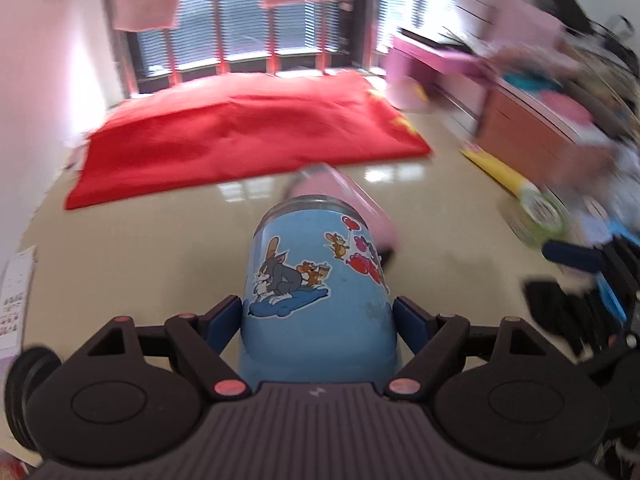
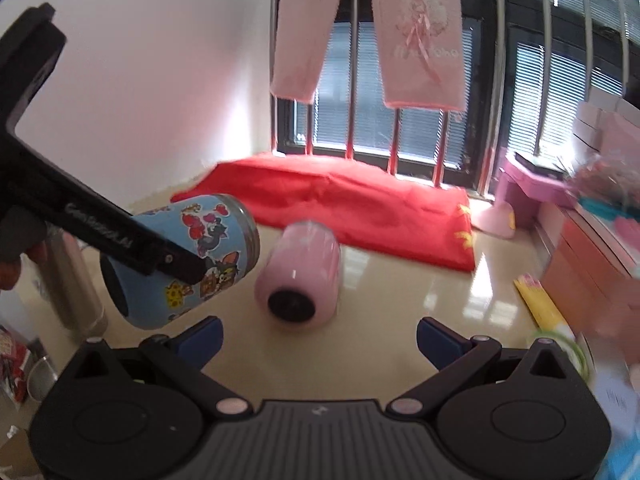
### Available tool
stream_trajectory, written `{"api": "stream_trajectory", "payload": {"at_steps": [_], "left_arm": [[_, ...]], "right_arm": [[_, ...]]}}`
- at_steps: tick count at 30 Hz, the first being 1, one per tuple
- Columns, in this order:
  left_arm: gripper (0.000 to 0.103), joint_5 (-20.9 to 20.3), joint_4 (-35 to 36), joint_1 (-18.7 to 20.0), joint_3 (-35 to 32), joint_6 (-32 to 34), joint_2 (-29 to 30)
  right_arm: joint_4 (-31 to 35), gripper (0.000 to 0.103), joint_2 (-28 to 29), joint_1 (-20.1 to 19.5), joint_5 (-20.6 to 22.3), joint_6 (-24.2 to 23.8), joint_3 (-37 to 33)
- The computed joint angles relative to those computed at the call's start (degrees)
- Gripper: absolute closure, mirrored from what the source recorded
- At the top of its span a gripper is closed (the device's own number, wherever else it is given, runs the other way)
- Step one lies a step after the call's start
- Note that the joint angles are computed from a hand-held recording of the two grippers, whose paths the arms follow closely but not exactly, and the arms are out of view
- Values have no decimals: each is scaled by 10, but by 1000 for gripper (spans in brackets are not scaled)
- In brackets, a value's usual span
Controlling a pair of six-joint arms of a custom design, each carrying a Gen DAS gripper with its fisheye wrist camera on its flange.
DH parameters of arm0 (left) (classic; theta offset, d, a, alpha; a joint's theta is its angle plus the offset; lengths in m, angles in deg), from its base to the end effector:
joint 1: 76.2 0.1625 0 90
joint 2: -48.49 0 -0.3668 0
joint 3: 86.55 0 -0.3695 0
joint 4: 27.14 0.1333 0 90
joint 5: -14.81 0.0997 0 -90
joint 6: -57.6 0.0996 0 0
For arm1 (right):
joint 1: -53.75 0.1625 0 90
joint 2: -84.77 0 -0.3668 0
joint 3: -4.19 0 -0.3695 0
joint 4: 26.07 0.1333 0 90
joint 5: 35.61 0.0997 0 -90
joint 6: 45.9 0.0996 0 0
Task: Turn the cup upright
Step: 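Lift the blue cup with the left gripper toward the right gripper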
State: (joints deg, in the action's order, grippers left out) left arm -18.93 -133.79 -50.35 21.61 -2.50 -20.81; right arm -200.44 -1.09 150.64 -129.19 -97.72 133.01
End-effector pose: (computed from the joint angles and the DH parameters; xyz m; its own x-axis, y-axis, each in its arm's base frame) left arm -0.3456 -0.4076 0.1849 -0.7020 -0.0324 -0.7115 0.4506 0.7534 -0.4790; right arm 0.1786 -0.4190 0.2679 -0.5448 -0.6340 0.5489 -0.8384 0.3984 -0.3720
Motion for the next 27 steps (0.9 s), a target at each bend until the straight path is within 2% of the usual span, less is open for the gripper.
{"api": "stream_trajectory", "payload": {"at_steps": [8, 14, 16, 19, 27], "left_arm": [[20, -64, -106, -25, 92, 105, -32], [20, -80, -201, -28, 136, 206, -24], [19, -88, -213, -19, 139, 217, -21], [19, -80, -239, -15, 146, 235, -15], [16, -76, -235, -21, 151, 230, -23]], "right_arm": [[-14, 0, -80, 6, -75, 17, 89], [-27, 0, -103, 9, -121, 40, 117], [-33, 0, -104, 10, -133, 46, 120], [-35, 0, -102, 9, -137, 49, 120], [-36, 0, -89, 14, -149, 54, 114]]}}
